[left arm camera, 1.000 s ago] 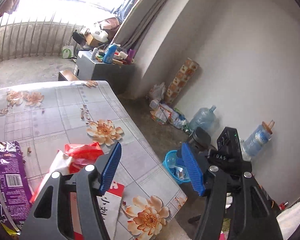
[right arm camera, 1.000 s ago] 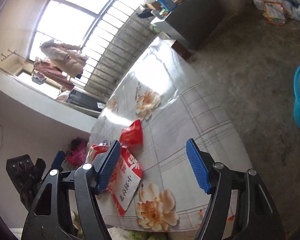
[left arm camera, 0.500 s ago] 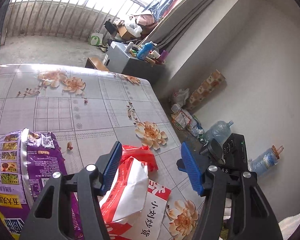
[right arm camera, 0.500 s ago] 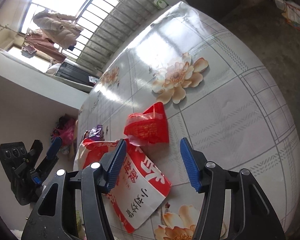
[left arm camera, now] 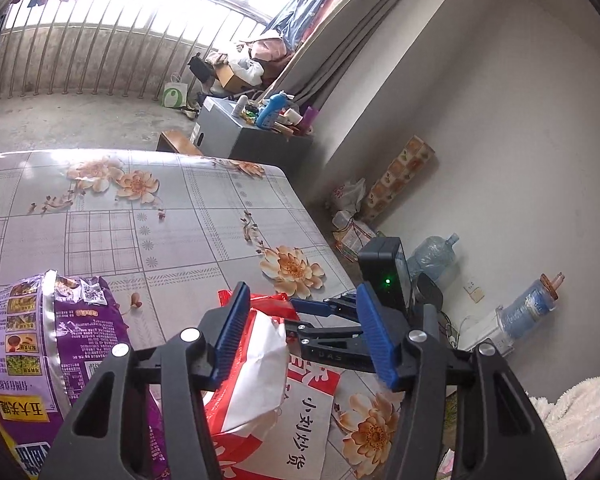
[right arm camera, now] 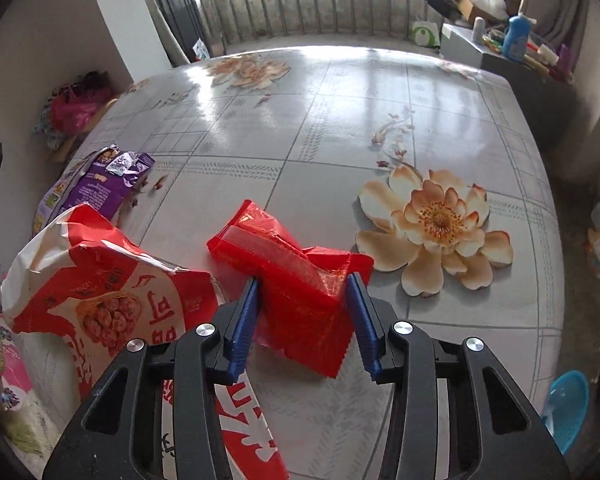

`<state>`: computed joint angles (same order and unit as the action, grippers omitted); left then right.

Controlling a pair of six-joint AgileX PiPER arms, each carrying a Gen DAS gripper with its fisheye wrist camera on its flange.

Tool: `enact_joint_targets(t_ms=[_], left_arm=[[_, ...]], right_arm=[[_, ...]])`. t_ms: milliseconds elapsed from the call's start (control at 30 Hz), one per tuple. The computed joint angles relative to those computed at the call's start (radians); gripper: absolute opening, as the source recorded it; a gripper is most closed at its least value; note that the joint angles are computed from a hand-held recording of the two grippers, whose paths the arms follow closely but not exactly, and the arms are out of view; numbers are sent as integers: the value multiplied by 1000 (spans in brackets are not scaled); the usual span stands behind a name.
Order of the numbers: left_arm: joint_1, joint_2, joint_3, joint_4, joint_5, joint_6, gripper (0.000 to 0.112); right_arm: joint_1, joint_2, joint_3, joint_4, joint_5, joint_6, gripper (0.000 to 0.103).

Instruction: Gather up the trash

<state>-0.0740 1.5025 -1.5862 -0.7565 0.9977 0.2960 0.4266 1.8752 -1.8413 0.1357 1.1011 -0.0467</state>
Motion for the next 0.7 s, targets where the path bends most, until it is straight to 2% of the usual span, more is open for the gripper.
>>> enact_joint_targets(t_ms=[100, 300, 433, 600, 700], left_arm=[[-2, -23, 8, -5, -6, 9, 54], [-27, -72, 8, -67, -2, 80, 54], [-91, -87, -13, -127, 27, 143, 54], [-258, -33, -41, 16, 59, 31, 54], [-299, 17, 7, 15, 73, -7, 54]], right_arm=[[-39, -47, 64, 32, -13, 23, 31], [-77, -183, 238, -35, -52, 126, 26], [-162, -334, 409, 7, -61, 177, 21], [-393, -537, 665, 301, -64, 37, 16], [-556, -612, 808, 545, -29, -131, 15]])
